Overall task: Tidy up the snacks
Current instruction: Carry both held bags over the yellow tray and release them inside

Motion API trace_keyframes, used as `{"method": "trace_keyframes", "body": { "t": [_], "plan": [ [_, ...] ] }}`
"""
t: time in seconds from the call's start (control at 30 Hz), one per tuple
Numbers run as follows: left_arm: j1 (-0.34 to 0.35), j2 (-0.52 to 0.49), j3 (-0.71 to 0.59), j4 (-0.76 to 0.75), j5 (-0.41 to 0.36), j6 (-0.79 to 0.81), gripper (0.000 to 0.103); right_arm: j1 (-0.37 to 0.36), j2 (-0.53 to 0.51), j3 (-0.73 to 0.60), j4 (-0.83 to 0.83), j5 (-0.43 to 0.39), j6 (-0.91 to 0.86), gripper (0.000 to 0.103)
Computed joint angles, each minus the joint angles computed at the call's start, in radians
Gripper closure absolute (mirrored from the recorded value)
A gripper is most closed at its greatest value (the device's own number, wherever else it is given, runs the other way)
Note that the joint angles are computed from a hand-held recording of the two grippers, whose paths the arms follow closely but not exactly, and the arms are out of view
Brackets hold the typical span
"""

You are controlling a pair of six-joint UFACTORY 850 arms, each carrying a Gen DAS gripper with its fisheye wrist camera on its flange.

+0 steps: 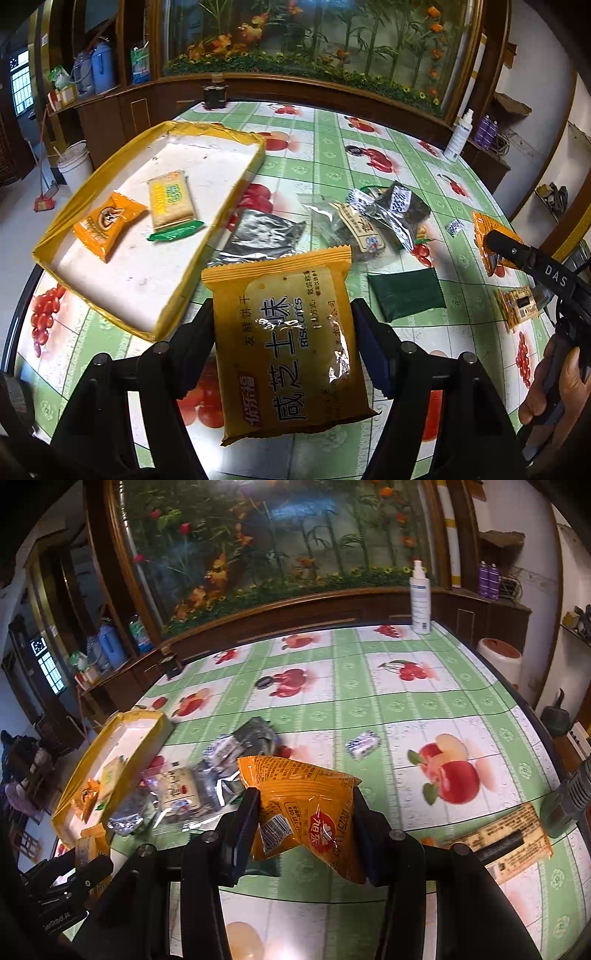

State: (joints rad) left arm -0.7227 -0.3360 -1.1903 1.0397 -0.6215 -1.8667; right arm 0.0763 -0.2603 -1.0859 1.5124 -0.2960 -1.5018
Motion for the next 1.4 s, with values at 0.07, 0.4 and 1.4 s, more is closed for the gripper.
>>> {"method": "trace_keyframes", "body": {
  "t": [0.07,0.4,1.4],
  "plan": [
    [0.003,0.012,0.015,0.008,-0.004,-0.013,0.032,0.009,0.0,-0.001,-0.002,-0.005,-0.002,0.055],
    [0.025,0.058,0.075,0.032,-0.004,-0.073,0.032,0.066,-0.011,-0.022,-0.051,-0.019,0.031,0.055],
    [0.35,-0.011,0.006,-0.134,0.048,0.212,0.032,0.38,-0.514,-0.705,-0.601,-0.165,0.642,0.055]
  ]
}}
